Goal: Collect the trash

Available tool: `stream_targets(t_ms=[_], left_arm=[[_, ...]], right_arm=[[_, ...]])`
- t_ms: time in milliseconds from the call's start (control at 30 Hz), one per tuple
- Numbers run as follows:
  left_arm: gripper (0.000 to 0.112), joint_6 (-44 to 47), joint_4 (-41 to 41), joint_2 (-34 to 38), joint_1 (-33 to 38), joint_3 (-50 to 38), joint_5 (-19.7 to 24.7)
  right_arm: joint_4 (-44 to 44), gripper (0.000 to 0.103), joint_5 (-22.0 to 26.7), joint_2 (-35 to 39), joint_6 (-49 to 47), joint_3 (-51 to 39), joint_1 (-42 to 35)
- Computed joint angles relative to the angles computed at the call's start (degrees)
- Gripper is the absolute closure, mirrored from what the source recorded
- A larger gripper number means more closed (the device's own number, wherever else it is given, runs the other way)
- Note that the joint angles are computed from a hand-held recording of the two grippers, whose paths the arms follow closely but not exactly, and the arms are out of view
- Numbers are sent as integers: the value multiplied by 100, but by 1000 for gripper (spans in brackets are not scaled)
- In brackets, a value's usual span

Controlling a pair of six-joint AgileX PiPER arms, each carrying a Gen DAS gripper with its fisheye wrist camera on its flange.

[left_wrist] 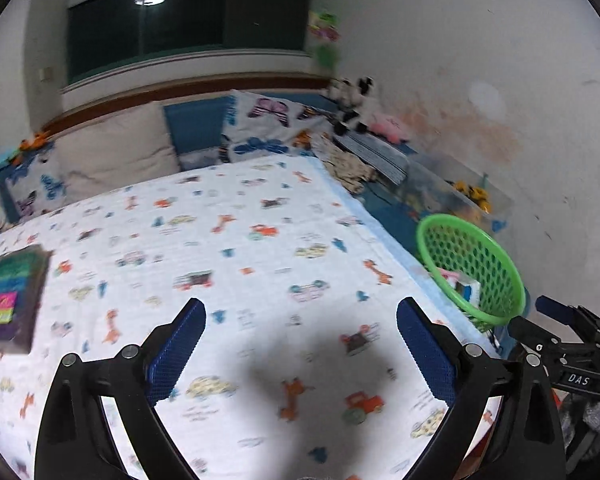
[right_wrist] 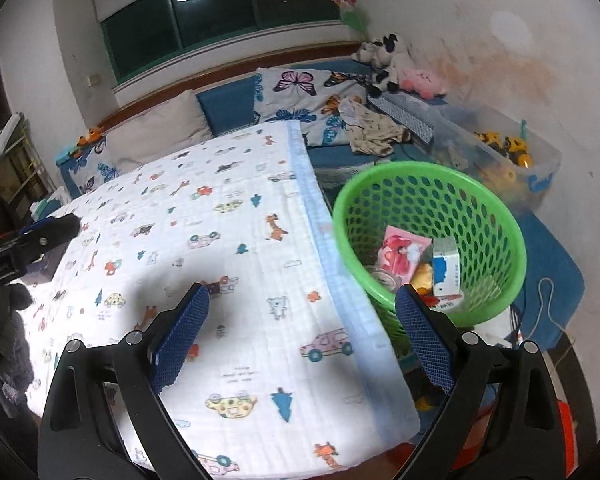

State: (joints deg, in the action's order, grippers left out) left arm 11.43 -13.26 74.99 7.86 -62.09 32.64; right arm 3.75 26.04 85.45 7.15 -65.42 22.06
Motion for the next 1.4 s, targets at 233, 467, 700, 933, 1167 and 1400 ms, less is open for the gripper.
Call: stream_targets(t_ms=[233, 467, 700, 933, 1167, 1400], left_arm=[[19, -241, 198, -631, 286, 512, -160], [19, -845, 762, -1061, 309, 994, -367], [19, -1124, 988, -1343, 342, 1267, -494], [19, -1214, 1071, -1471, 435, 1383, -417], [19, -1323, 1222, -1605, 456, 1456, -354], [19, -1405, 1267, -1650, 452, 1523, -322]], right_arm=[[-427, 10, -70, -151, 506, 97, 393], [-763, 9, -139, -310, 885, 271, 645], [-922, 9, -204, -388, 1085, 392, 754], [-1193, 9, -230, -443, 1365, 470, 895], [-1211, 9, -231, -527, 1406, 493, 921], [-1236, 9, -217, -549, 1399, 491, 948]])
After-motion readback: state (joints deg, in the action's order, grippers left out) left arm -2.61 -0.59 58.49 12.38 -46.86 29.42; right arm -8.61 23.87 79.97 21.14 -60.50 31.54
